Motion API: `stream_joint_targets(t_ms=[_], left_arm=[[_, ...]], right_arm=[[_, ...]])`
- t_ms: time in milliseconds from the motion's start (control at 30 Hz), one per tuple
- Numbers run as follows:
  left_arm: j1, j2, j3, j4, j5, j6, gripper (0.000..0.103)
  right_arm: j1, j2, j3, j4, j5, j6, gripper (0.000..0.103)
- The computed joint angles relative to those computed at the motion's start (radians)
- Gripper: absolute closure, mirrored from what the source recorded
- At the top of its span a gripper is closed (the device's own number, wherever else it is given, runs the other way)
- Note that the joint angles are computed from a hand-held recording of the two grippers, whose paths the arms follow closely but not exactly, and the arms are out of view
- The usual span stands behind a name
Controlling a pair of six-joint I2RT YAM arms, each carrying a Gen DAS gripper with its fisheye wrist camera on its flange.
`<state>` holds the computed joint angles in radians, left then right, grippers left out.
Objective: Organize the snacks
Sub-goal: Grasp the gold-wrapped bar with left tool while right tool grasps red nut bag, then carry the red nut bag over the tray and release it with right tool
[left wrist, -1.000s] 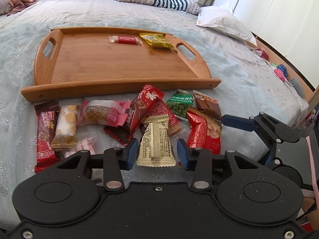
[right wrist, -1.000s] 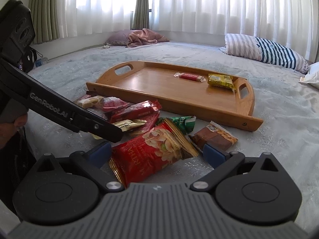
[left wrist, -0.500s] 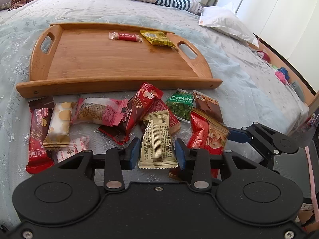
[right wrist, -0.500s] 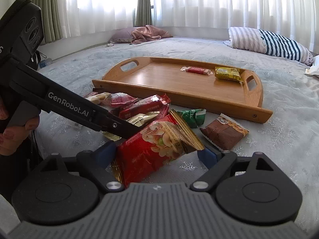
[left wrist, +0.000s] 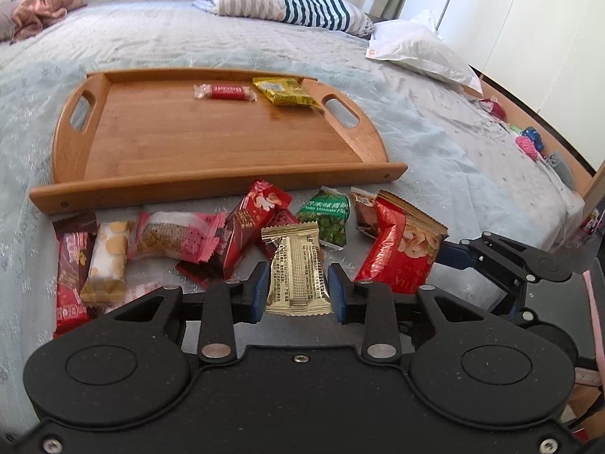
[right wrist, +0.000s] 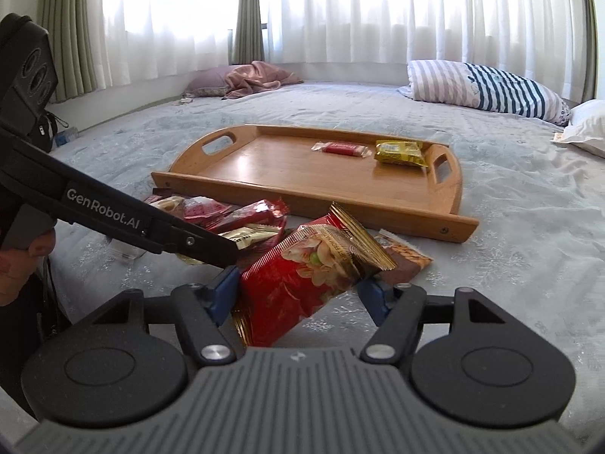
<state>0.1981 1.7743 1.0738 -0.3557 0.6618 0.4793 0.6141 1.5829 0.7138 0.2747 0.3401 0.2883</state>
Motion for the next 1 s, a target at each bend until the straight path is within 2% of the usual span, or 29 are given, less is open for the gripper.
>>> stream_joint_targets(t_ms=[233,400,667,1000], left_arm=[[-0.005,-0.033,-0.007,0.019,0.023,-0.030,0.072],[-0.016,-0.033,0.017,0.075,0.019,-0.096,0.072],[-0.048,0.054,0.151,0.133,-0.009,-0.208,0.072],[-0.120,0.229,0.375,0.152,-0.117,-0.316,0.072]], right_arm=[[-0.022,-0.033,-0.008,-0.012,0.023,0.015,0.033],[-0.076,-0.037,0.019,-0.021,0.010,-0.019,0.033],[-0.248,0.047,0.167,-0.064,-0.153,-0.107,0.033],[-0.400,0.295,0.513,-0.254,-0.430,-0.227,0.033]])
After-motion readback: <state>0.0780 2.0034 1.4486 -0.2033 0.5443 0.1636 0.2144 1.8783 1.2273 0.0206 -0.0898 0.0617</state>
